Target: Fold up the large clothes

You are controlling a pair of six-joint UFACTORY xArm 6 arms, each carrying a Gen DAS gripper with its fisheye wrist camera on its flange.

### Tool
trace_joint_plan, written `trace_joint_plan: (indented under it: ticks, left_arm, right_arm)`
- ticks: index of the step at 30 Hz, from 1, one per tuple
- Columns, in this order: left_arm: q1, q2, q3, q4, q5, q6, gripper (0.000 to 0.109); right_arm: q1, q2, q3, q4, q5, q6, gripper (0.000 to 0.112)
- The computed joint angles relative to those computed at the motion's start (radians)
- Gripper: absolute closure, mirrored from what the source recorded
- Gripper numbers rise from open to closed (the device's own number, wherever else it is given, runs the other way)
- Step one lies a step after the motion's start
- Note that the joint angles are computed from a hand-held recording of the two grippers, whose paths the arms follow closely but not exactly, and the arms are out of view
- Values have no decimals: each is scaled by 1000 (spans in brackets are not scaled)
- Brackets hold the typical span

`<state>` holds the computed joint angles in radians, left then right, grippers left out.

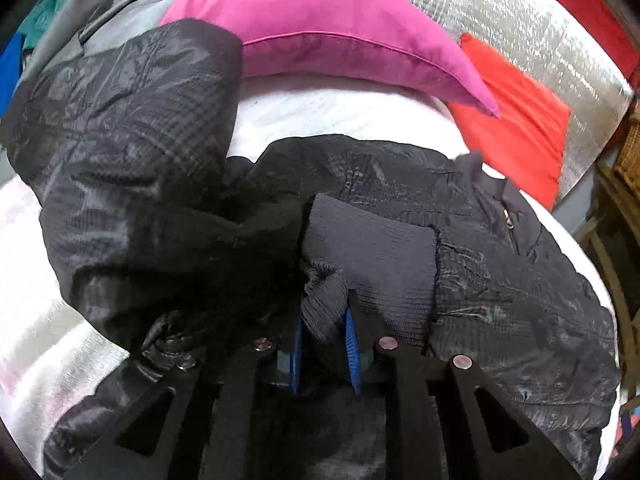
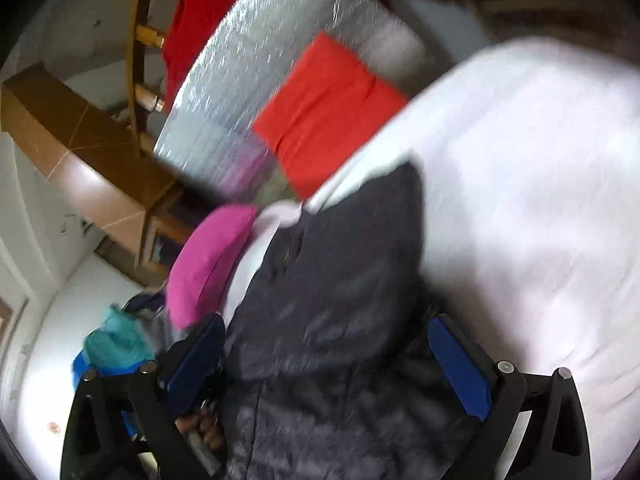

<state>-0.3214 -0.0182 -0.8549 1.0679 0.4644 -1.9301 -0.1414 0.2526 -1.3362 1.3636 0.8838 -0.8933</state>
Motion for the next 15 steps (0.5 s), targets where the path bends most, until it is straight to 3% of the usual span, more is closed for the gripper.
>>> trace_joint_plan:
  ticks: [4, 6, 7, 8, 9, 12, 14, 15]
  left_arm:
    - [8, 4, 1, 8, -17, 15, 86]
    - [-1, 6, -4, 36, -2, -10, 85]
    - [4, -9, 5, 30, 2, 6, 85]
    - [-2, -21, 15, 29, 11, 7, 85]
    - [-4, -32, 25, 34, 11, -1, 85]
    - [-1, -46, 45, 58, 3, -17, 82]
    - [-10, -45, 43, 62, 16, -13, 82]
    - [-11, -56, 55, 63, 14, -17, 82]
  right_arm:
    - [43, 254, -325, -290, 6, 305, 10]
    - [68, 372, -489, -404, 46, 402, 17]
    - [81, 412, -550, -446, 56, 436, 36]
    - [99, 450, -616, -500, 78, 456, 92]
    - [126, 457, -644, -593, 57, 472, 101]
    - [179, 434, -596, -782, -102, 496, 102]
    - [175, 457, -597, -813, -96, 558, 95]
    - [177, 425, -542, -780, -145, 526, 93]
